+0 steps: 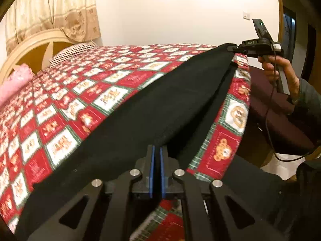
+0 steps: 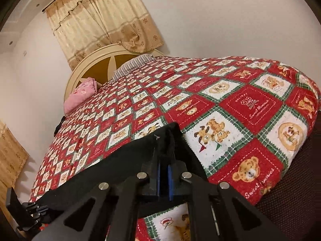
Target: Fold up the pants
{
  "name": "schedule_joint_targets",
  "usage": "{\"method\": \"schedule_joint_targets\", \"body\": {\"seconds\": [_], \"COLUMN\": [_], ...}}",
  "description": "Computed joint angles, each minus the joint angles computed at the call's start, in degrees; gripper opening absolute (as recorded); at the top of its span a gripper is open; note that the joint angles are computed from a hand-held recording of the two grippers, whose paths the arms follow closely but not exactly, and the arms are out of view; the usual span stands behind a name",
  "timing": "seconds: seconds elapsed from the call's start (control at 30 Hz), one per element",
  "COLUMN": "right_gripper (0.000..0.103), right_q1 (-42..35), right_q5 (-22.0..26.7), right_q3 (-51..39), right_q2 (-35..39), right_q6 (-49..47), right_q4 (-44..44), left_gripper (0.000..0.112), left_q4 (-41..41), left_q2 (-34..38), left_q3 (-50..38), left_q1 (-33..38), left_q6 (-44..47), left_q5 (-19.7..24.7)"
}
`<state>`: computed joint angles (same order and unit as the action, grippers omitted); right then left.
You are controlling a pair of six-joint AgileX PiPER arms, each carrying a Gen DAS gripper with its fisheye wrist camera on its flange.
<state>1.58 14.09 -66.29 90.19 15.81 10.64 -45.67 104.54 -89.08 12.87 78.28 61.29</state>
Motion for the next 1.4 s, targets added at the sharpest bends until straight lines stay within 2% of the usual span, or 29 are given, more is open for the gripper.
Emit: {"method": "schedule_joint_targets", "body": {"seconds": [0.1, 0.27, 0.37, 0.43, 0.47, 0.53, 0.6, 0.63, 0.73, 0.8, 0.97, 1.07, 1.13, 1.17, 1.2, 1.23, 1.3, 1.33, 1.4], "right_gripper": [0.005, 0.005, 0.005, 0.005, 0.005, 0.005, 0.005, 0.005, 0.005, 0.005, 0.005, 0.005, 0.005, 0.005, 0.005, 0.005, 0.005, 0.005, 0.005], "right_q1": [0.0, -1.9, -2.2, -1.6, -1.4, -1.4, -1.5, -1.6, -1.4, -1.9, -2.7, -2.8, -2.9, -2.8, -2.7, -2.6, -2.3, -2.0, -1.8], "right_q5": [-0.3, -0.5, -0.9, -0.9, -0.8, -0.7, -0.9, -1.1, -1.3, -1.4, -1.6, -1.7, -1.7, -1.8, -1.9, -1.9, -2.1, -2.3, -2.3], "right_q3": [1.8, 3.8, 5.1, 4.9, 4.6, 4.2, 3.9, 3.9, 4.1, 4.5, 5.6, 5.9, 5.9, 5.9, 6.0, 5.9, 5.7, 5.7, 5.3], "right_q2": [-1.5, -1.4, -1.8, -1.8, -1.6, -1.2, -0.8, -0.6, -0.4, -0.2, 0.3, 0.4, 0.5, 0.4, 0.3, 0.3, 0.0, -0.5, -1.7], "right_q6": [1.6, -3.1, -6.9, -3.5, -2.3, -3.2, -4.7, -6.3, -7.4, -11.5, -18.0, -19.5, -19.9, -19.6, -19.2, -18.5, -15.6, -13.9, -10.4], "right_q4": [-1.5, 4.4, 8.9, 4.4, 3.1, 4.1, 5.8, 7.6, 8.8, 13.0, 20.0, 21.6, 21.9, 21.6, 21.1, 20.3, 17.3, 15.4, 11.7], "left_gripper": [0.006, 0.006, 0.006, 0.006, 0.007, 0.021, 0.063, 0.067, 0.068, 0.068, 0.068, 0.061, 0.051, 0.04, 0.023, 0.014, 0.006, 0.006, 0.006], "left_q4": [-0.3, -1.1, -2.8, -3.3, -4.0, -5.0, -6.9, -8.5, -8.1, -6.9, -4.5, -3.1, -0.6, 2.1, 4.8, 6.9, 7.0, 4.9, 2.0], "left_q2": [-0.1, 0.0, -1.6, -2.0, -3.3, -5.4, -8.0, -8.9, -9.7, -9.6, -8.3, -8.1, -7.7, -7.0, -6.1, -5.4, -4.5, -4.6, -5.7], "left_q3": [2.1, 4.0, 7.4, 8.1, 10.0, 13.0, 16.9, 18.6, 20.3, 21.1, 19.7, 20.8, 19.7, 18.1, 16.6, 15.2, 12.5, 11.3, 10.5], "left_q1": [0.0, 0.4, 0.2, 0.1, -0.4, -1.5, -3.2, -3.8, -6.0, -8.1, -9.6, -10.8, -10.5, -10.3, -10.2, -10.2, -9.0, -7.8, -6.5], "left_q6": [1.5, 1.6, 4.8, 6.6, 8.7, 12.4, 17.2, 20.0, 23.9, 25.0, 24.9, 26.1, 22.7, 19.1, 15.5, 12.5, 9.5, 9.6, 9.5], "left_q5": [-0.3, -0.5, -5.3, -5.5, -7.7, -11.4, -16.8, -19.6, -23.5, -28.0, -30.6, -34.1, -32.5, -31.1, -29.8, -28.9, -25.2, -22.5, -20.2]}}
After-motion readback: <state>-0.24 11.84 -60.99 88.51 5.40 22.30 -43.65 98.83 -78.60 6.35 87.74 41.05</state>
